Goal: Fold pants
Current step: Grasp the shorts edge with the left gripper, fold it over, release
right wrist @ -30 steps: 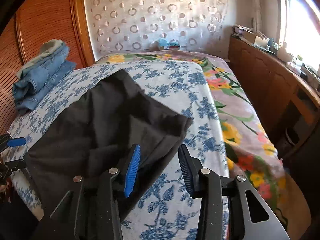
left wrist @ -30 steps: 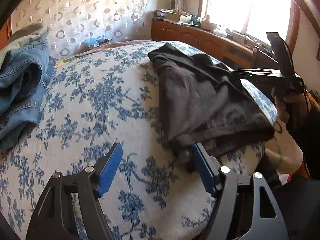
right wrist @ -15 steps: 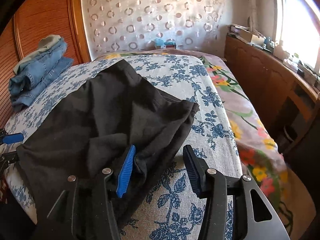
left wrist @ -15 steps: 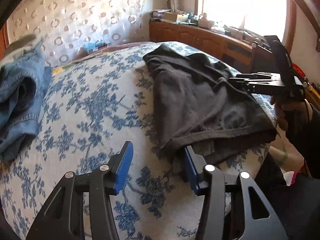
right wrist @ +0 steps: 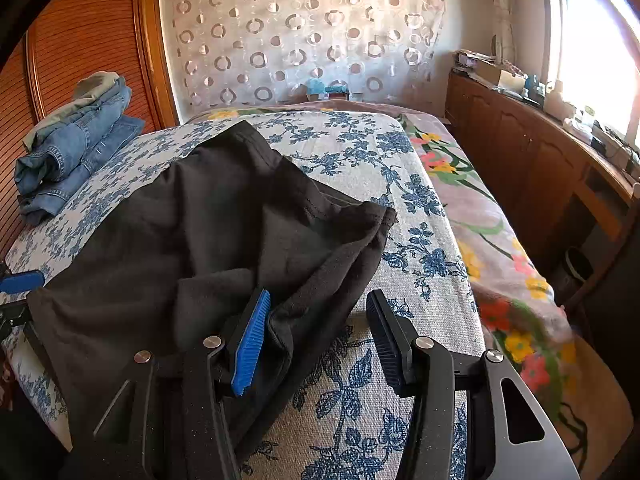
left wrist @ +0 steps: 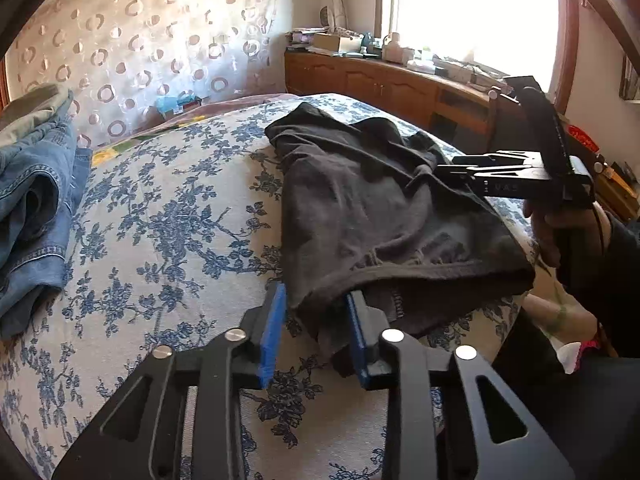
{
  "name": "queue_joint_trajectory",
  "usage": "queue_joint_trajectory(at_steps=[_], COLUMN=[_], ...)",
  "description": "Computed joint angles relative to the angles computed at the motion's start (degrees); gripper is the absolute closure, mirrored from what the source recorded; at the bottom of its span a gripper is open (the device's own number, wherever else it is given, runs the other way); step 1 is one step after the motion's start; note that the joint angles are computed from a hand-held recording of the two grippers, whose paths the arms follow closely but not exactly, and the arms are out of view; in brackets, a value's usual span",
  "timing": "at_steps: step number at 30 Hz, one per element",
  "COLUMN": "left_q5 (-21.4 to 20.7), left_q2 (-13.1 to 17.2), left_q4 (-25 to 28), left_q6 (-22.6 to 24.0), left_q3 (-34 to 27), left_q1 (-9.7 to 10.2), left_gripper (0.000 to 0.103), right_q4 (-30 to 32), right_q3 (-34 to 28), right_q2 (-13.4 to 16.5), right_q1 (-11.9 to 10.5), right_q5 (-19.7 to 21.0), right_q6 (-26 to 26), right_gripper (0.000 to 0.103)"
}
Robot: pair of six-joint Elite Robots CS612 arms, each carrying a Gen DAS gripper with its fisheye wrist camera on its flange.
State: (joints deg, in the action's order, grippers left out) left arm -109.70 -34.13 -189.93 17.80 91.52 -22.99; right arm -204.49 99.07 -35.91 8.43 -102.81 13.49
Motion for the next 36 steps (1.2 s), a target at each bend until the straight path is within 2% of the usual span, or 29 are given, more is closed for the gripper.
queue_joint_trajectory(at_steps=[4, 5, 8, 15, 23, 28, 31, 36], left_q5=[-1.4, -2.1, -3.0, -3.4, -3.3, -2.6, -2.0, -2.0], left_q2=[-0.1, -0.2, -0.3, -1.3, -1.9, -2.1, -2.3, -2.1], left_q4=[0.0, 0.1, -1.0, -5.3, -2.3, -1.4, -1.0, -1.7], left_q6=[0.1, 0.0, -0.6, -2.3, 0.1, -0.6, -1.1, -2.6], left_q3=[0.3, 0.3, 0.8, 3.1, 5.1, 4.9, 4.8, 3.9], left_q1=[0.2, 0.36, 0.66, 1.36, 1.17, 1.06, 1.14, 1.7], left_gripper=[0.088, 0.093, 0.097, 0.098, 0.098, 0.098, 0.085, 0.053], right_q4=[0.0, 0.1, 0.5, 0.4, 0.4, 0.4, 0.2, 0.6], right_q3=[0.0, 0.0, -0.2, -0.1, -0.1, 0.0, 0.3, 0.7], right_q2=[0.0, 0.0, 0.0, 0.0, -0.1, -0.1, -0.3, -0.6], right_q1=[0.0, -0.1, 0.1, -0.2, -0.2, -0.1, -0.4, -0.6], right_q5=[0.2, 0.3, -0.3, 0.0, 0.0, -0.2, 0.8, 1.8], right_q6=[0.0, 0.1, 0.0, 0.0, -0.1, -0.1, -0.5, -0.6], right_gripper=[0.051, 0.051, 0.051, 0.051, 0.05, 0.05, 0.05, 0.049])
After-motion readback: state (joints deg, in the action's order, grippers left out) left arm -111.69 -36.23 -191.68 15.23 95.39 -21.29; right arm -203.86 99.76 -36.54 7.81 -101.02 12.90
